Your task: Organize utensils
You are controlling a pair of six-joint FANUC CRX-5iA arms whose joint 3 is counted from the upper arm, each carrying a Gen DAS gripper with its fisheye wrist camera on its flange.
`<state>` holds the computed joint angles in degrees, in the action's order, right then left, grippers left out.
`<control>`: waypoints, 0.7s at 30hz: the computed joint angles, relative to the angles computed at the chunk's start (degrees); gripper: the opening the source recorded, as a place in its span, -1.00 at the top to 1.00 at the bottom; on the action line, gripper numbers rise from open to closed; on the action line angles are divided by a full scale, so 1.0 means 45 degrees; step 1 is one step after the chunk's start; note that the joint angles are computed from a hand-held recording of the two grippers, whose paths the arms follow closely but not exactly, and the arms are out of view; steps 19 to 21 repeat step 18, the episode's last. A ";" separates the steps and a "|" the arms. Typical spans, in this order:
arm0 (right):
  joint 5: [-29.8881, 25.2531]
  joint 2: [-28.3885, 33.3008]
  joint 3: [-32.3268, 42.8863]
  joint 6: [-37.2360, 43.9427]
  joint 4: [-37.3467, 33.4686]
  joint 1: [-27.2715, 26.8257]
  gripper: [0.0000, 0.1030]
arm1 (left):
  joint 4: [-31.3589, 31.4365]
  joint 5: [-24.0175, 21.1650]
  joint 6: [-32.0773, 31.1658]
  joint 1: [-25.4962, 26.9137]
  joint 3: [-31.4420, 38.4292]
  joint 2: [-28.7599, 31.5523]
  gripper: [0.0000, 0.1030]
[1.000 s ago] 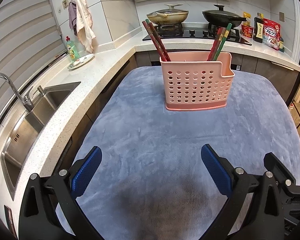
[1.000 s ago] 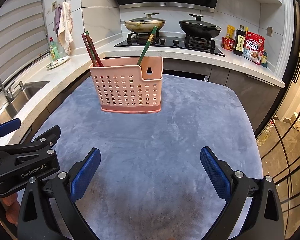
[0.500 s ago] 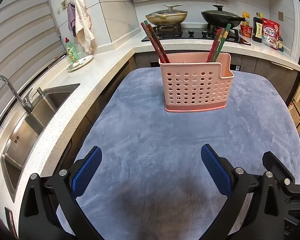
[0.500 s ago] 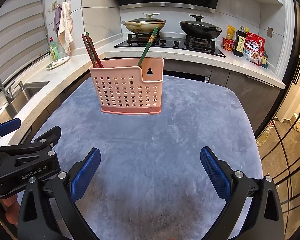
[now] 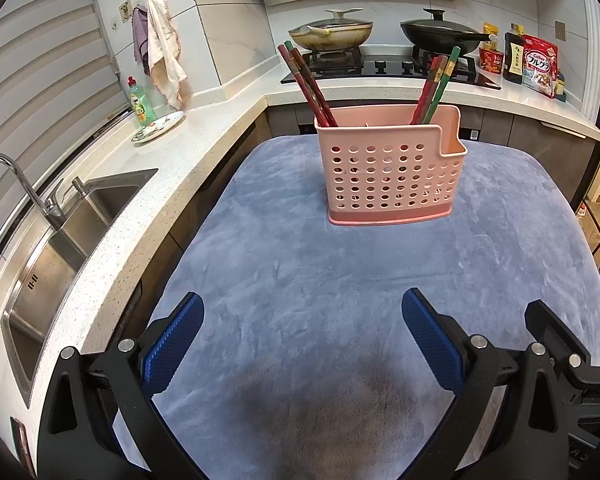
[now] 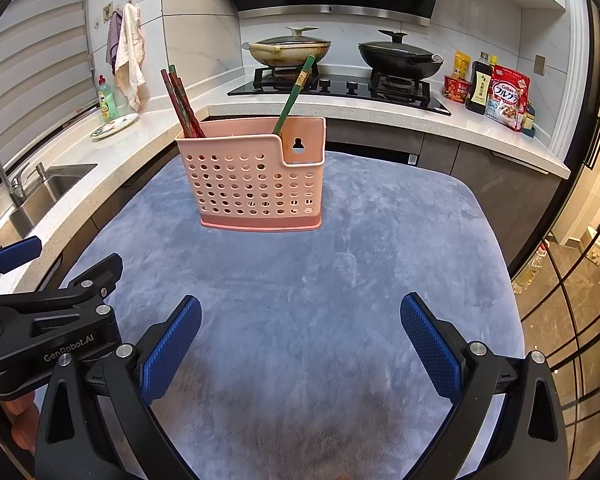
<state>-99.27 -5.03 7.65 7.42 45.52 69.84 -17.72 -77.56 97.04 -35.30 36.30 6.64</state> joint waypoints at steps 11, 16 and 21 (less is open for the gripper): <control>0.0067 0.0016 0.0023 0.0104 -0.0078 -0.0130 -0.87 | -0.0040 -0.0028 0.0010 -0.0032 0.0078 0.0072 -0.84; 0.0092 0.0009 -0.0001 0.0120 -0.0081 -0.0166 -0.87 | 0.0177 -0.0067 0.0024 0.0102 0.0177 0.0215 -0.84; 0.0086 0.0019 0.0010 0.0154 -0.0093 -0.0191 -0.87 | 0.0315 -0.0069 -0.0147 0.0189 0.0256 0.0331 -0.84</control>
